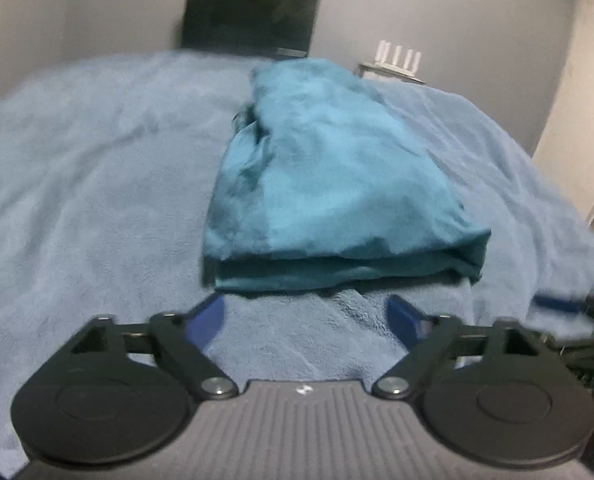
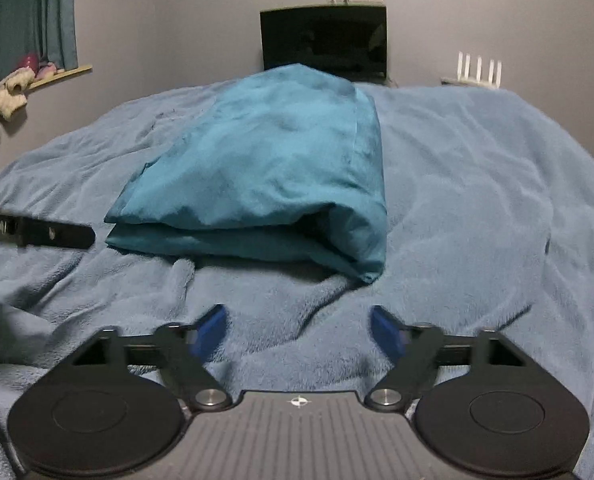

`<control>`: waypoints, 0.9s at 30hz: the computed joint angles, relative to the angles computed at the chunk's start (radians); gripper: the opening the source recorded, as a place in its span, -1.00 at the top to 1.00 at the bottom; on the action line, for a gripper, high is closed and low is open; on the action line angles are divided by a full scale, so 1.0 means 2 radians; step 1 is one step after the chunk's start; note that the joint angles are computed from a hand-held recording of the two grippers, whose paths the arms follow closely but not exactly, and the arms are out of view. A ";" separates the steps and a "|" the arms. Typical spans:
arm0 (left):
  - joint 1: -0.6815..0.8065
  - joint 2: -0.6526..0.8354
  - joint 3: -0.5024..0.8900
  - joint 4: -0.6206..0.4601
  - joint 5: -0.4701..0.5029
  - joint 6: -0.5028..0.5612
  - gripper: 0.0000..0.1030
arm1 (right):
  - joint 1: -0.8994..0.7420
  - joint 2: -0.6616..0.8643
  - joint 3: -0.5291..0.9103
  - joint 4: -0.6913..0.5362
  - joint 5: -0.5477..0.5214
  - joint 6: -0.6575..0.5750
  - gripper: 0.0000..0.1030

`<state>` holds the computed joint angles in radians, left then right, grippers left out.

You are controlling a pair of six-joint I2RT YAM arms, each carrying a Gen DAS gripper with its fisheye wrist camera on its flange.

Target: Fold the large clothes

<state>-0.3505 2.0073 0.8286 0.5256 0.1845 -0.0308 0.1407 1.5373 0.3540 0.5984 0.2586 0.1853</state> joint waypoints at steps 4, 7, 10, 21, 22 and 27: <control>-0.039 0.024 -0.017 0.067 -0.075 0.037 -1.00 | 0.014 0.063 0.004 0.064 0.059 0.002 -1.00; -0.038 0.047 0.015 0.022 -0.075 0.038 -1.00 | 0.000 0.096 0.014 0.077 0.055 0.015 -1.00; -0.046 0.061 0.030 0.004 -0.094 0.048 -1.00 | -0.017 0.108 0.014 0.097 0.034 0.024 -1.00; -0.053 0.071 0.021 0.044 -0.086 0.076 -1.00 | 0.004 0.114 -0.004 0.153 0.047 -0.005 -1.00; -0.052 0.071 0.023 0.040 -0.085 0.073 -1.00 | 0.005 0.113 -0.003 0.151 0.047 -0.004 -1.00; -0.048 0.072 0.025 0.034 -0.081 0.067 -1.00 | 0.006 0.111 -0.001 0.142 0.051 0.000 -1.00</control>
<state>-0.4467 2.1507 0.8790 0.5928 0.0229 0.1024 0.1534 1.7584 0.3513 0.8815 0.3606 0.1850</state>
